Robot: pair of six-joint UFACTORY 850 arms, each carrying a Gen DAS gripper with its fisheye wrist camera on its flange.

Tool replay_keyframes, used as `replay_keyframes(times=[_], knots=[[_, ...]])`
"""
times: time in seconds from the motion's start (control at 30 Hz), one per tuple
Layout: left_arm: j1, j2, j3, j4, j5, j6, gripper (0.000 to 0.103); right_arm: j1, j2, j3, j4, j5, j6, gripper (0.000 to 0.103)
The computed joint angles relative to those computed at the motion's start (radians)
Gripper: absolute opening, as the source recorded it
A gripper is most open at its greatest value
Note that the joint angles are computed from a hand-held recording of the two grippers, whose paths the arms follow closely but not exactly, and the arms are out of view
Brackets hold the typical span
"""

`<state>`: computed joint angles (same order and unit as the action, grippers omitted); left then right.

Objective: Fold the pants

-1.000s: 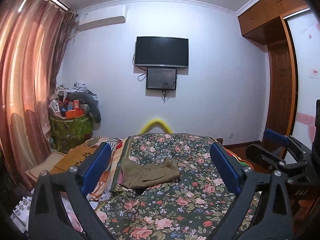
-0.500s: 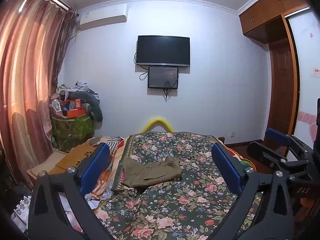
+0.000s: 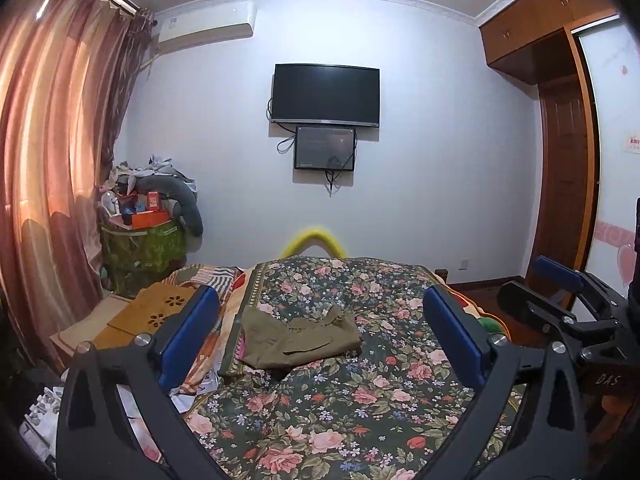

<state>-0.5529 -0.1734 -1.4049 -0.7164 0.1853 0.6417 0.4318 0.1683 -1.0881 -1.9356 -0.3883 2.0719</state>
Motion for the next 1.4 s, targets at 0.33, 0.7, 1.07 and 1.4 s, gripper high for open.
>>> replay_keyframes(times=[0.33,0.7,1.07,1.4], knots=[[0.002,-0.006,-0.006,0.016,-0.006,-0.021,0.103,0.0,0.001,-0.001,0.016,-0.006,-0.013,0.103],[-0.002,-0.018,-0.011,-0.018,-0.001,-0.002,0.103,0.003,0.0,0.003,0.015,-0.012,-0.011,0.103],[-0.002,-0.024,-0.021,-0.004,-0.024,-0.011,0.103,0.0,-0.003,0.0,0.018,-0.011,-0.009,0.103],[-0.001,-0.034,-0.039,-0.004,-0.057,0.002,0.103,-0.005,-0.008,-0.002,0.029,-0.015,-0.005,0.103]])
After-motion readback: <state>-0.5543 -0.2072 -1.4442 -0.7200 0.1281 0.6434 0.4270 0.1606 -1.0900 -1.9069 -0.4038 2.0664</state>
